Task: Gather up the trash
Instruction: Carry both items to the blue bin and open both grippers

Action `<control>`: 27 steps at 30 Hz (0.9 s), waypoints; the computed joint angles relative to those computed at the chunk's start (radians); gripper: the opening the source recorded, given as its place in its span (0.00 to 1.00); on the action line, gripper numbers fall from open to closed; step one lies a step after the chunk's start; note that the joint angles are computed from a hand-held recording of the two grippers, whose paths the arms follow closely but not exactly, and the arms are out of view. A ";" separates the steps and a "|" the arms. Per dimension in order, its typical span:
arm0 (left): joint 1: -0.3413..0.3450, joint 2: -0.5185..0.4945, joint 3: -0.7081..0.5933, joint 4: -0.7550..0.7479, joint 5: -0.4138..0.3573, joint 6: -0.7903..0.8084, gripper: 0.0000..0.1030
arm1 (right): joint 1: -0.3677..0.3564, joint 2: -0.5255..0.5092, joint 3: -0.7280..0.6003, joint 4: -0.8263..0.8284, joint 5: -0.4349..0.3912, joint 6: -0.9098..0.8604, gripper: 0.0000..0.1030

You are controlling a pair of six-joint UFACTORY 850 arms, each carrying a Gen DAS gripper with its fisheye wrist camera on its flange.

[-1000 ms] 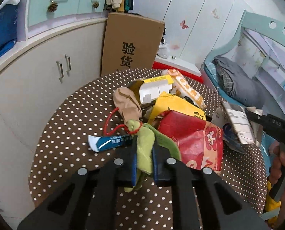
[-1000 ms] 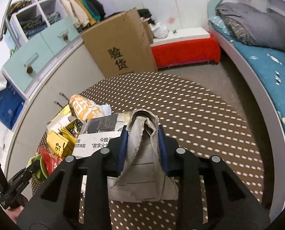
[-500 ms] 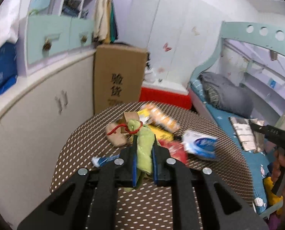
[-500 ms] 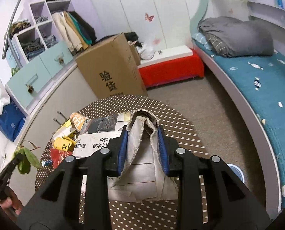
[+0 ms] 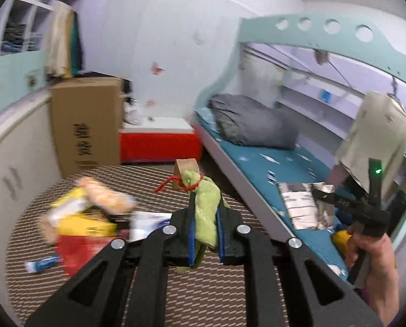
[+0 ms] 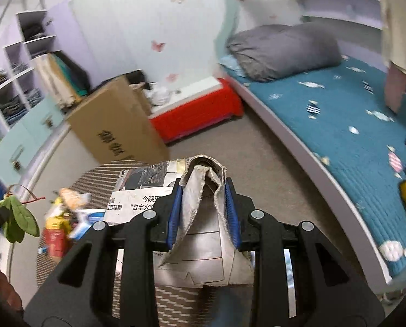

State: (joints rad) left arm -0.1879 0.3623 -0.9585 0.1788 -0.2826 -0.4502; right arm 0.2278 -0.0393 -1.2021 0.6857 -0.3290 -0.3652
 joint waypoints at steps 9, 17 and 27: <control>-0.126 -0.237 -0.130 -0.308 0.012 0.314 0.11 | -0.136 -0.115 0.047 -0.199 -0.022 0.219 0.29; -0.211 -0.447 -0.275 -0.411 -0.041 0.457 0.11 | -0.175 -0.317 0.011 -0.214 -0.067 0.278 0.34; -0.252 -0.693 -0.470 -0.441 -0.197 0.508 0.11 | -0.231 -0.406 0.014 -0.009 -0.081 0.179 0.73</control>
State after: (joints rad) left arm -0.4401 -0.3310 -1.4287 -0.2618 -0.4797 0.0579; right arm -0.0033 -0.4457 -1.1879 0.6763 -0.4097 -0.1861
